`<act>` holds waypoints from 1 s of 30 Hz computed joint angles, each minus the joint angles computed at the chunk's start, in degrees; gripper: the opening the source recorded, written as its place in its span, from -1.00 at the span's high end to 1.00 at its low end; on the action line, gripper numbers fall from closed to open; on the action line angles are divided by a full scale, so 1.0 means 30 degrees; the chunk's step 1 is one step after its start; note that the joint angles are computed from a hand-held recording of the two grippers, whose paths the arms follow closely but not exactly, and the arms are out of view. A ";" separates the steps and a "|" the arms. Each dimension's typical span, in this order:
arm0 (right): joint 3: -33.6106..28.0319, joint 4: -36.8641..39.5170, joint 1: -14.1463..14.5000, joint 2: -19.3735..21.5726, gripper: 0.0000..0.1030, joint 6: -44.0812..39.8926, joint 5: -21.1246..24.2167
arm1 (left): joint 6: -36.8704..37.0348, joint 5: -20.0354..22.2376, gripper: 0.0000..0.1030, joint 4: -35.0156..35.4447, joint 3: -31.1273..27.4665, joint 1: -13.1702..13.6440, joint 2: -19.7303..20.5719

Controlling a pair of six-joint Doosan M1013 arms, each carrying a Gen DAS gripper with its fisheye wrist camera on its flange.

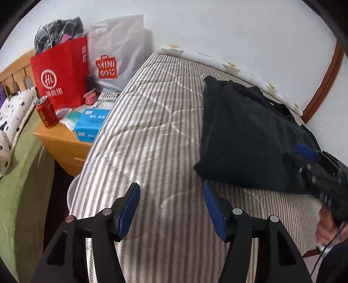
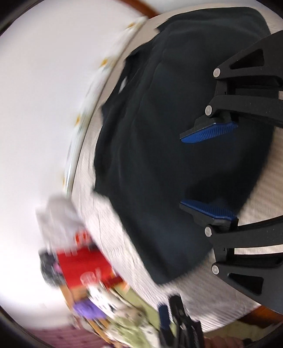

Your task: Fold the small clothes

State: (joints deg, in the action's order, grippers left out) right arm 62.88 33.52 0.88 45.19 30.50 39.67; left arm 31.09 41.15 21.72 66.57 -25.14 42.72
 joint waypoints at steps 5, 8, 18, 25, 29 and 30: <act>0.2042 0.0899 0.0720 -0.1007 -0.22 -0.2311 -0.0118 | 0.1351 -0.1384 -0.20 -0.1283 0.0888 0.0355 -0.0401; 0.2869 0.1254 0.1082 -0.1287 -0.23 -0.3688 -0.1207 | 0.1832 -0.1774 -0.25 -0.1536 0.1103 0.0477 -0.0459; 0.2803 0.1329 0.1861 -0.0679 0.55 -0.4918 -0.3128 | 0.3094 -0.2604 -0.28 -0.2577 0.1092 0.0766 -0.0258; 0.1096 0.4775 0.0872 -0.0168 0.81 -0.4399 0.0118 | 0.3222 -0.2288 -0.28 -0.2894 0.0334 0.0631 0.0110; 0.0776 0.7743 -0.0136 -0.0357 0.82 -0.5464 0.0410 | 0.3506 -0.1466 -0.28 -0.2952 -0.0977 0.0339 0.0710; 0.0696 0.8229 -0.0350 -0.0356 0.82 -0.5659 0.0289 | 0.3603 -0.1253 -0.28 -0.3009 -0.1437 0.0242 0.0925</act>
State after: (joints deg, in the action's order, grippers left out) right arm 64.96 58.20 -0.17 44.13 13.53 40.53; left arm 41.90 37.39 12.70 62.26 -24.41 45.50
